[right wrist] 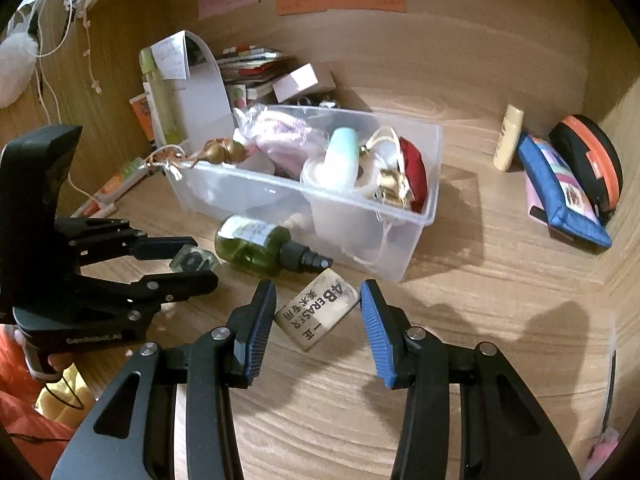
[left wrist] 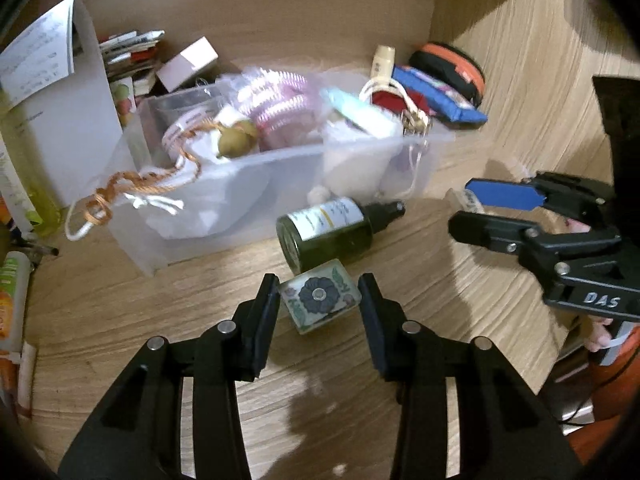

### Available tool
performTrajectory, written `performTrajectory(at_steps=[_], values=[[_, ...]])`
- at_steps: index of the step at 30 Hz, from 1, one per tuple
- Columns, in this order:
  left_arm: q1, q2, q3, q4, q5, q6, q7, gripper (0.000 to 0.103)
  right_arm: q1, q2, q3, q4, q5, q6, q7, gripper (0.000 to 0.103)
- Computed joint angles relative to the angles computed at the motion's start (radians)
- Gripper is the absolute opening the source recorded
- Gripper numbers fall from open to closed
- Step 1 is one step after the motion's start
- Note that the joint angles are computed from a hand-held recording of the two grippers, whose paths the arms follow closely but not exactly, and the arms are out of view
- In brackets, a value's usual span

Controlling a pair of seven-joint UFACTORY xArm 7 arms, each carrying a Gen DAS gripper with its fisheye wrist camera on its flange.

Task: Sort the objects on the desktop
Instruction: 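Carry the badge and eraser over the clear box with both tools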

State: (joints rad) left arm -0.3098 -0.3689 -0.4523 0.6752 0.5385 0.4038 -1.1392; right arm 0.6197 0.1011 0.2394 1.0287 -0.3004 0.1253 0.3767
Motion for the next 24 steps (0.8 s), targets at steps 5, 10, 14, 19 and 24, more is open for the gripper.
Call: performTrajectory(at_steps=[5, 10, 14, 19, 24], values=[[0.015, -0.045, 0.019, -0.023, -0.025, -0.046, 0.014, 0.04, 0.004, 0.013, -0.004, 0.031, -0.01, 0.002, 0.009, 0.04], [0.065, -0.059, -0.003, 0.001, -0.012, -0.069, 0.017, 0.04, 0.011, 0.021, -0.016, 0.053, -0.028, -0.002, 0.022, 0.04], [0.101, -0.058, -0.017, 0.023, 0.004, -0.088, 0.024, 0.04, 0.014, 0.035, -0.023, 0.082, -0.038, 0.0, 0.024, 0.04], [0.132, -0.019, -0.019, 0.063, 0.022, -0.111, 0.041, 0.04, 0.012, 0.056, -0.026, 0.12, -0.025, -0.002, 0.004, 0.04], [0.143, 0.022, -0.013, 0.098, 0.047, -0.111, 0.051, 0.04, 0.013, 0.083, -0.027, 0.166, 0.0, 0.01, -0.031, 0.04]])
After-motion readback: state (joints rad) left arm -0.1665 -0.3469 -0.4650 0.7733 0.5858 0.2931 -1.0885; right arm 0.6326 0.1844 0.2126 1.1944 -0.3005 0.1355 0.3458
